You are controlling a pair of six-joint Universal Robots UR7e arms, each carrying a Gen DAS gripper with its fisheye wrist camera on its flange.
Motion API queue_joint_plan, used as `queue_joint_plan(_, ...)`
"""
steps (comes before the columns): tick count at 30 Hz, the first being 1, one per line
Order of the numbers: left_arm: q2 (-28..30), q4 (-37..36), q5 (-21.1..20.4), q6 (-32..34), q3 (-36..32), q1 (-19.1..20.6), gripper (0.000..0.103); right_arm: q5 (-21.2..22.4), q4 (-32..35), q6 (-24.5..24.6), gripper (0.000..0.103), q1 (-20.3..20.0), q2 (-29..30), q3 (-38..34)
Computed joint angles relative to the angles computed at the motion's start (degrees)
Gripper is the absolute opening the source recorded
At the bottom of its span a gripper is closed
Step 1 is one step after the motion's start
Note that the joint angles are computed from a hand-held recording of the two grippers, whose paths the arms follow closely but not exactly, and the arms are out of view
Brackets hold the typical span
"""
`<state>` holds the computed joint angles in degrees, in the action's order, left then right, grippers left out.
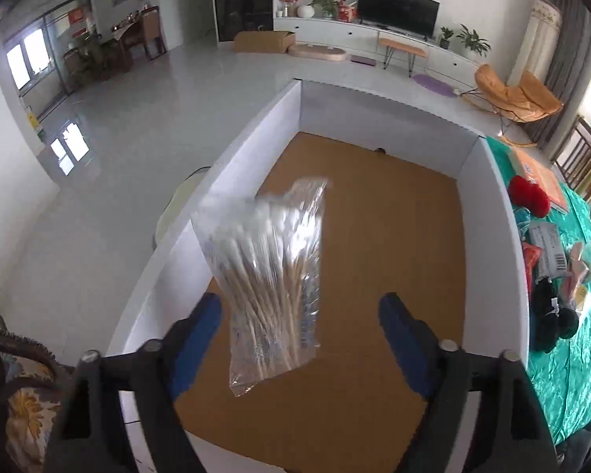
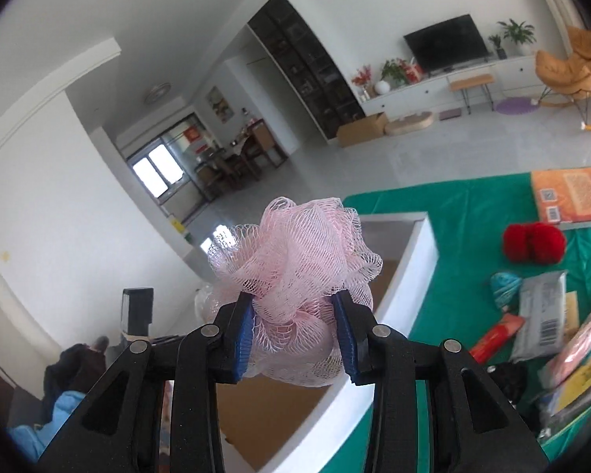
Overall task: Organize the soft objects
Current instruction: 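Carry both items over the white box and open both grippers to drop them, then move both grippers back over the table items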
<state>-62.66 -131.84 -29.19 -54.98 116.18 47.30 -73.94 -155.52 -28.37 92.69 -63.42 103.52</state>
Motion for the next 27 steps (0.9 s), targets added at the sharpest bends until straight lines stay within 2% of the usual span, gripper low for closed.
queue_joint_plan(1,-0.2,0.3,1.1,-2.1,1.0,-0.2,0.099,0.3,2.7,-0.7,0.076,0.0,0.9,-0.7)
queue_joint_plan(2,-0.2,0.3,1.6,-3.2,1.5,-0.4,0.099,-0.5,4.4,-1.3,0.082,0.0,1.5,-1.1)
queue_joint_plan(4,0.6,-2.3,1.5,-1.7,2.0,-0.5,0.099,-3.2,3.2,-2.1,0.081,-0.9,1.3,-0.4)
queue_joint_plan(6,2.3,-8.0,2.0,2.1,2.3,-1.2,0.099,-5.8,-1.2,-3.3,0.081,-2.6,0.4,1.4)
queue_joint_plan(9,6.7,-20.1,1.2,10.9,1.7,-3.0,0.099,-12.2,-13.3,-5.8,0.081,-5.7,-2.1,6.6)
queue_joint_plan(11,11.0,-28.6,-1.3,18.2,-0.3,-4.4,0.099,-18.0,-22.8,-8.0,0.081,-8.8,-2.8,9.4)
queue_joint_plan(15,19.8,-36.0,-9.1,27.9,-6.5,-7.1,0.099,-28.4,-37.5,-10.0,0.081,-15.5,-2.0,11.5)
queue_joint_plan(17,24.2,-36.7,-14.5,30.2,-9.7,-7.9,0.099,-30.9,-42.8,-10.5,0.081,-18.9,-2.4,12.9)
queue_joint_plan(19,28.4,-34.6,-19.1,30.0,-13.1,-8.9,0.099,-33.2,-45.3,-10.9,0.081,-21.2,-1.6,12.0)
queue_joint_plan(22,34.9,-30.0,-23.2,28.2,-18.7,-8.8,0.099,-36.2,-41.0,-6.5,0.081,-22.6,-3.0,10.5)
queue_joint_plan(24,38.0,-27.7,-24.2,27.4,-21.4,-8.0,0.099,-38.2,-39.6,-5.4,0.081,-22.8,-2.5,9.3)
queue_joint_plan(27,41.2,-26.3,-21.8,27.1,-24.4,-6.7,0.099,-39.1,-38.1,-4.6,0.08,-23.0,-2.8,9.0)
